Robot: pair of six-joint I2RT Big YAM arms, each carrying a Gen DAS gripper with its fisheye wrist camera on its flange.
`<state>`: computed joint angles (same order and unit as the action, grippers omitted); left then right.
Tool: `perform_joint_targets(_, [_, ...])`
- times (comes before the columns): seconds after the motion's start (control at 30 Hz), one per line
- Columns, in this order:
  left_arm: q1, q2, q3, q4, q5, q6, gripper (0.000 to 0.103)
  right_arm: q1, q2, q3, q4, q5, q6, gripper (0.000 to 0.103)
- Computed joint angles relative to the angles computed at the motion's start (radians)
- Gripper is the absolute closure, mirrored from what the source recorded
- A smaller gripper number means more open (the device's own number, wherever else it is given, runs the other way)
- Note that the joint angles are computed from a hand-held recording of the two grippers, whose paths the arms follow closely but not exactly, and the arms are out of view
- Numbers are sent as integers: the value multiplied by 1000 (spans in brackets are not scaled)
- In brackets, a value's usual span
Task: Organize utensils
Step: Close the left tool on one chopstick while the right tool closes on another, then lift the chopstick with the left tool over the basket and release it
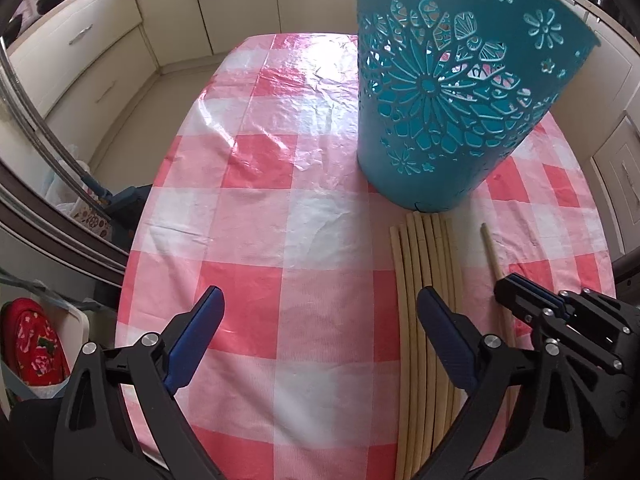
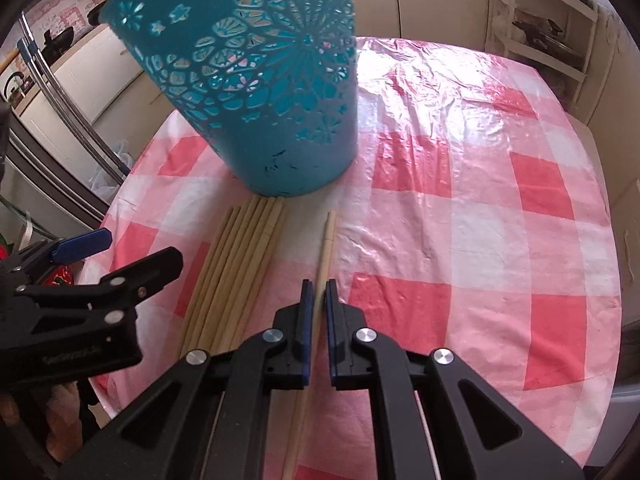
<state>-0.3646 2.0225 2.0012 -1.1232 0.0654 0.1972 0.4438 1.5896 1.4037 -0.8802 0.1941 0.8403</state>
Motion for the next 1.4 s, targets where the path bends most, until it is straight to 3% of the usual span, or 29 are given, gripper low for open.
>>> perform_joint_targets(0.43, [-31,69,68,-17,-49,6,24,-18,-43,-64,94,-53,28,96])
perform_joint_targets(0.5, [-32,68,68,-13,-31,13,33,-18,-45,-67,101,-54,32,96])
perform_joint_targets(0.6, [-31,55,54,-11,10,24,60,-19,-47,-73,108,-49,31,96])
perform_joint_targets(0.67, [-28,47,46,-9,36,41,92,-15,-42,-70,109,-37,27,96])
perform_joint_targets(0.7, [-25,48,50,-21,49,46,97,-14,-40,-68,108,-32,22,96])
perform_joint_targets(0.93, [43,35,116,-140,176,57,98,-11,-39,-72,110,-19,17,96])
perform_joint_targets(1.1, [106,-5,257,-161,341,0,99,-14,-39,-70,108,-23,25,96])
perform_joint_targets(1.27, [104,50,528,-143,462,-75,98,-15,-42,-74,112,-26,27,96])
perform_joint_targets(1.4, [45,117,698,-35,445,-171,98,-17,-43,-77,114,-26,26,96])
